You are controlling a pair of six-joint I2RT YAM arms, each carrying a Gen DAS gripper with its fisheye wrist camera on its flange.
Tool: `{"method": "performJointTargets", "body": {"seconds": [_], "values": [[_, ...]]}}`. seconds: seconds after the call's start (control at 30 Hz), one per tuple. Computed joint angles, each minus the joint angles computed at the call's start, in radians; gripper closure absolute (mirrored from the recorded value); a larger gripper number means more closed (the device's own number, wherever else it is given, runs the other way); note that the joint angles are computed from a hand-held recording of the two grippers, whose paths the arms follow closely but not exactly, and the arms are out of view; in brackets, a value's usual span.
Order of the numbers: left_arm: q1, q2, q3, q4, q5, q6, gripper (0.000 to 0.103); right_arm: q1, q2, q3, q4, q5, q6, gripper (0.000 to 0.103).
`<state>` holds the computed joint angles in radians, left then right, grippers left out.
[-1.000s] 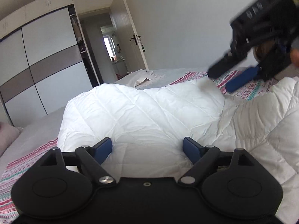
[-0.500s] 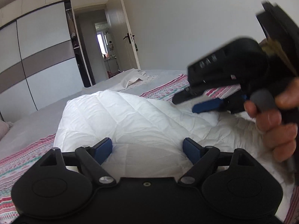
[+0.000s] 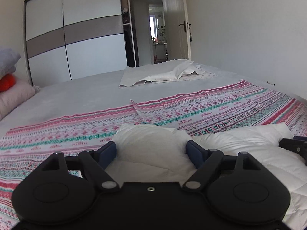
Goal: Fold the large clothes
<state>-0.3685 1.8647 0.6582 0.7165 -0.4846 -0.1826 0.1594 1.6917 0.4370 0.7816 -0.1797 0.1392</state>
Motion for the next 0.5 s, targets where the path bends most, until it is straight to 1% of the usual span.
{"method": "performJointTargets", "body": {"seconds": [0.1,0.2,0.3,0.4,0.43,0.47,0.5], "values": [[0.012,0.041,0.015,0.017,0.023,-0.030,0.024,-0.034,0.065,0.058,-0.048,-0.063,0.038,0.062],[0.027,0.084,0.032,0.031,0.037,-0.047,0.023,-0.031,0.113,0.087,-0.052,-0.071,0.045,0.062],[0.053,0.091,0.057,-0.015,0.068,-0.078,0.022,-0.024,0.133,0.104,-0.060,-0.066,0.046,0.061],[0.042,0.037,0.040,-0.062,0.049,-0.092,0.022,-0.029,0.108,0.082,-0.045,-0.078,0.042,0.060],[0.037,-0.003,0.026,-0.096,0.041,-0.109,0.022,-0.042,0.078,0.085,-0.086,-0.109,0.045,0.058],[0.030,-0.056,0.003,-0.127,0.035,-0.140,0.021,-0.055,0.047,0.091,-0.137,-0.140,0.051,0.049],[0.024,-0.115,-0.032,-0.145,0.040,-0.176,0.017,-0.079,0.011,0.104,-0.203,-0.195,0.062,0.036]]}}
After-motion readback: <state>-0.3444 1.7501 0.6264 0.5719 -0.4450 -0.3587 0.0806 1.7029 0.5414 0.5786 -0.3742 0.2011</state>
